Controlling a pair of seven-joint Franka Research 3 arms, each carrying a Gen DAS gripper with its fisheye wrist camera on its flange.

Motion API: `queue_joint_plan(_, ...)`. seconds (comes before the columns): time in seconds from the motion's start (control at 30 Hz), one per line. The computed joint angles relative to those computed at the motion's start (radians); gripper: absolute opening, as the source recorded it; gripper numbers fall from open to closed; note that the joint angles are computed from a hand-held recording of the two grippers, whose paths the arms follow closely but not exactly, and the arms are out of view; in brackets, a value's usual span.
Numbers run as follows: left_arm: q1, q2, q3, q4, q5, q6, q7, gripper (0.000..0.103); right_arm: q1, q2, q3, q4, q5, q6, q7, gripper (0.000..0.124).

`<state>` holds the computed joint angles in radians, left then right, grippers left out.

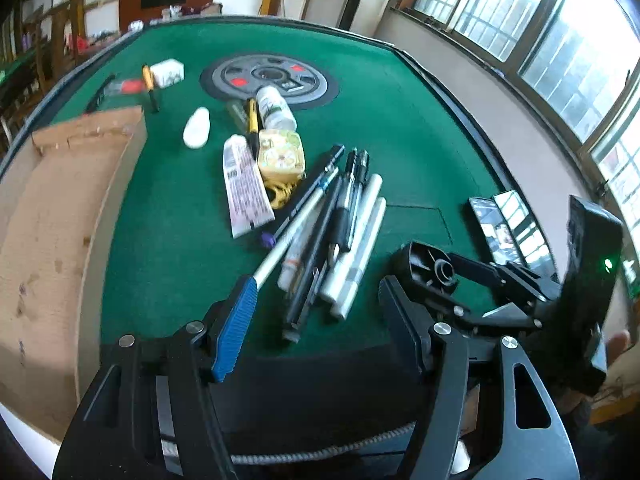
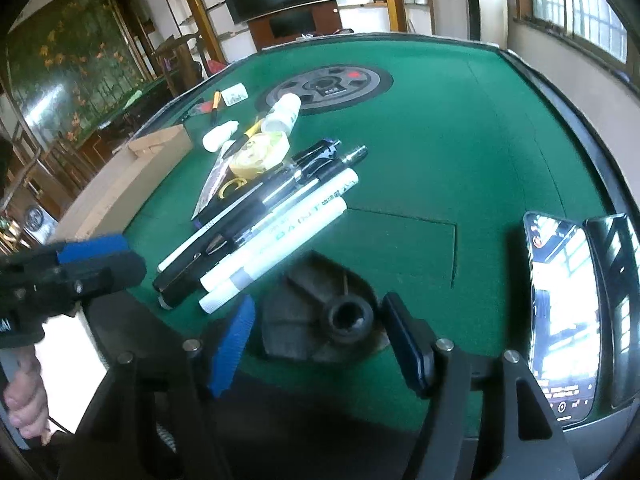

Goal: Organize rigid objects
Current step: 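Grasp the thin black pen with the left tool while the right grasps the black plastic part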

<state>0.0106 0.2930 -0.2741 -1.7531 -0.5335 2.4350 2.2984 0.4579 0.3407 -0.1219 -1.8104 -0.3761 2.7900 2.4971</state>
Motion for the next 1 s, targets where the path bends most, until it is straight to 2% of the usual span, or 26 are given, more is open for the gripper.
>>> queue_joint_plan(0.17,-0.014,0.050,0.001,0.045,0.048,0.000,-0.021,0.061,0.053,0.019,-0.039,0.042,-0.109,-0.085,0.083,0.068)
queue_joint_plan(0.3,-0.007,0.098,0.000,0.101,0.088,-0.057,-0.067,0.038,0.037,0.007,-0.026,0.022,-0.136,-0.070,0.148,0.068)
queue_joint_plan(0.43,0.002,0.108,-0.015,0.104,0.100,-0.062,-0.056,0.038,0.019,0.004,-0.013,0.018,-0.134,-0.064,0.157,0.068)
queue_joint_plan(0.47,0.001,0.109,-0.017,0.102,0.104,-0.060,-0.054,0.034,0.017,0.010,-0.014,0.023,-0.137,-0.066,0.156,0.068)
queue_joint_plan(0.5,-0.001,0.111,-0.017,0.102,0.111,-0.060,-0.056,0.025,0.020,0.008,-0.014,0.025,-0.143,-0.073,0.157,0.068)
queue_joint_plan(0.57,-0.005,0.122,-0.014,0.109,0.129,-0.062,-0.066,0.018,0.017,0.013,-0.011,0.034,-0.142,-0.079,0.158,0.068)
queue_joint_plan(0.73,0.009,0.110,-0.023,0.093,0.119,-0.043,-0.050,0.014,0.014,0.012,-0.005,0.044,-0.136,-0.107,0.170,0.068)
queue_joint_plan(0.87,0.036,0.087,-0.038,0.070,0.057,-0.028,-0.001,0.014,0.019,0.019,-0.001,0.064,-0.142,-0.147,0.183,0.068)
queue_joint_plan(1.0,0.048,0.092,-0.035,0.079,0.014,-0.058,0.010,0.014,0.024,0.033,0.002,0.093,-0.158,-0.188,0.196,0.070)
